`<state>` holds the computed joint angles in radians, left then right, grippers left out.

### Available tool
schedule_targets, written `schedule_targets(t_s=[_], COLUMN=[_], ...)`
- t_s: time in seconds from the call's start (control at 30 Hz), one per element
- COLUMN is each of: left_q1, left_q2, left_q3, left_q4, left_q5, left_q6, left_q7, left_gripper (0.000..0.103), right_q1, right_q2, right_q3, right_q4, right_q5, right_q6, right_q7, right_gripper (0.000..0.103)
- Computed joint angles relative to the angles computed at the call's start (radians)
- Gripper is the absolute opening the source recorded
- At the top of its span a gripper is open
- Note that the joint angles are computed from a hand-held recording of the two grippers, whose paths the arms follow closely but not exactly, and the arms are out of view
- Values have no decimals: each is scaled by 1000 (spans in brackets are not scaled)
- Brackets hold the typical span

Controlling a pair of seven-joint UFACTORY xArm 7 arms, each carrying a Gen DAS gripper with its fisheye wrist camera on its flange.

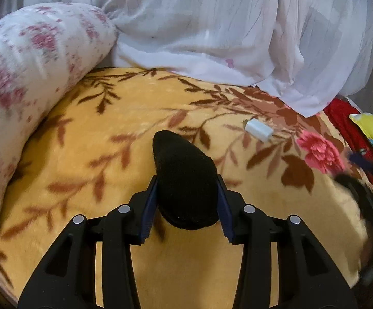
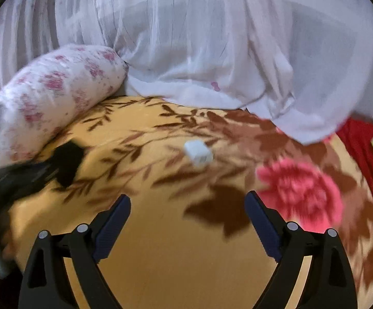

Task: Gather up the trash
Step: 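Grasp the black pouch with the left tool while the right tool grasps the white charger, then drop the black pouch and white charger into the orange bin with both tools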

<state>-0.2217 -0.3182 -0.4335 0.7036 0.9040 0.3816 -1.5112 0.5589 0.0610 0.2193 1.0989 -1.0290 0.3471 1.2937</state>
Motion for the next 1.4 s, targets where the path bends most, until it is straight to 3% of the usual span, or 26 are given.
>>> schedule_targets(t_s=[0.27, 0.4, 0.53, 0.57, 0.6, 0.67, 0.8, 0.97, 1.17, 1.4], left_q1=[-15, 8, 30, 31, 31, 36, 45, 12, -84, -271], left_q2=[-108, -136, -150, -152, -152, -158, -182, -229, -294, -376], left_q3=[-11, -35, -48, -48, -49, -54, -78, -107, -123, -128], left_q4=[-103, -123, -135, -137, -139, -145, -151, -160, -194, -257], left_q5=[-75, -99, -127, -138, -152, -174, -206, -270, -374, -531], left_q6=[15, 13, -17, -21, -25, -37, -43, -19, 31, 101], left_q7=[52, 75, 96, 107, 118, 129, 144, 179, 235, 298], left_gripper=[42, 43, 43, 43, 43, 43, 43, 43, 43, 43], right_q1=[-11, -19, 29, 37, 34, 33, 118, 207, 229, 223], right_q2=[428, 563, 648, 651, 652, 629, 490, 271, 24, -190], right_q3=[-24, -10, -69, -82, -80, -75, -150, -171, -92, 58], right_q4=[454, 628, 756, 756, 751, 721, 533, 269, -1, -222], right_q5=[253, 411, 476, 488, 514, 570, 551, 466, 352, 390], right_q6=[71, 149, 243, 243, 239, 234, 128, 33, -15, 4], right_q7=[-447, -576, -615, -618, -638, -659, -608, -487, -253, -131], right_gripper=[89, 89, 89, 77, 49, 40, 40, 40, 40, 40])
